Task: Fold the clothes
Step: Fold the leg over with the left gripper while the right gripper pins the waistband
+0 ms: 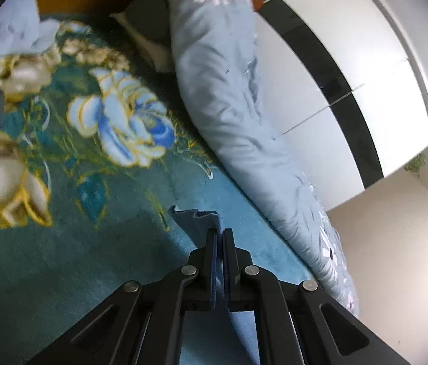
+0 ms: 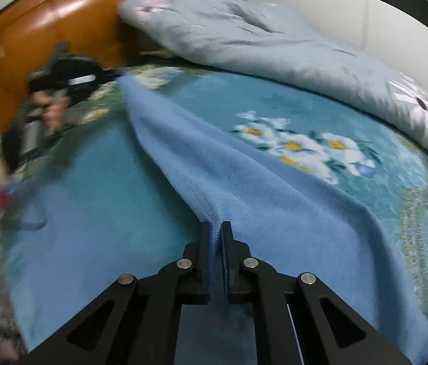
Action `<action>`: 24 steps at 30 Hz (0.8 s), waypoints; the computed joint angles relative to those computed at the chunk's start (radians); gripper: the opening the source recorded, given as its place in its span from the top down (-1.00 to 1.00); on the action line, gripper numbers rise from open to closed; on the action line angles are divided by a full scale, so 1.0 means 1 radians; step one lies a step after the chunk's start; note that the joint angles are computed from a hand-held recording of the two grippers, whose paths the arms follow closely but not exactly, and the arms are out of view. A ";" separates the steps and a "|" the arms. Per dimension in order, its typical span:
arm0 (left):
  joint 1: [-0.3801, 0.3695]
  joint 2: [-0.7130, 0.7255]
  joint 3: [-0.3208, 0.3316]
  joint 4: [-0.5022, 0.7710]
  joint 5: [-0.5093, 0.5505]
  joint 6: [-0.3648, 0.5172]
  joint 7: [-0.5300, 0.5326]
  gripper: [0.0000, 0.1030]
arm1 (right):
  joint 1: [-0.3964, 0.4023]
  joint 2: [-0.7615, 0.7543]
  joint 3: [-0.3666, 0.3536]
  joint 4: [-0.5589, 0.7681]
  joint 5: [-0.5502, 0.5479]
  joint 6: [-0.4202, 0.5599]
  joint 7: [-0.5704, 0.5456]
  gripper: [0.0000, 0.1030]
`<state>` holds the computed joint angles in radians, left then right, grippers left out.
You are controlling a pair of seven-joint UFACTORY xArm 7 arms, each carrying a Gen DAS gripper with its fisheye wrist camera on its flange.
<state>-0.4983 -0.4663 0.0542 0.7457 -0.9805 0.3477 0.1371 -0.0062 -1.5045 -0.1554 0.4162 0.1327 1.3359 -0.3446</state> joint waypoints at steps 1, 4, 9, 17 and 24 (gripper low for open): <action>0.041 -0.003 -0.016 -0.017 0.061 0.030 -0.050 0.94 | 0.005 -0.016 0.012 -0.015 -0.004 0.028 -0.006 0.90; 0.098 -0.009 -0.019 -0.069 0.143 0.076 -0.137 0.94 | 0.010 -0.060 0.050 -0.067 -0.015 0.068 -0.008 0.89; 0.081 -0.034 0.059 -0.146 0.058 0.093 -0.114 0.93 | 0.008 -0.066 0.075 -0.051 -0.006 0.088 0.043 0.82; 0.199 -0.371 0.018 -0.214 0.297 0.386 -0.131 0.72 | -0.081 -0.227 -0.051 0.050 -0.072 0.185 0.137 0.11; 0.209 -0.803 -0.202 -0.351 0.428 0.463 -0.406 -0.09 | -0.313 -0.104 -0.201 0.136 -0.493 0.059 0.136 -0.23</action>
<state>-0.2897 -1.2693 -0.1479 0.3945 -0.5522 0.8105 -0.2687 -0.3191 -1.6085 -0.3563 0.5521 -0.3606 1.3950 -0.2091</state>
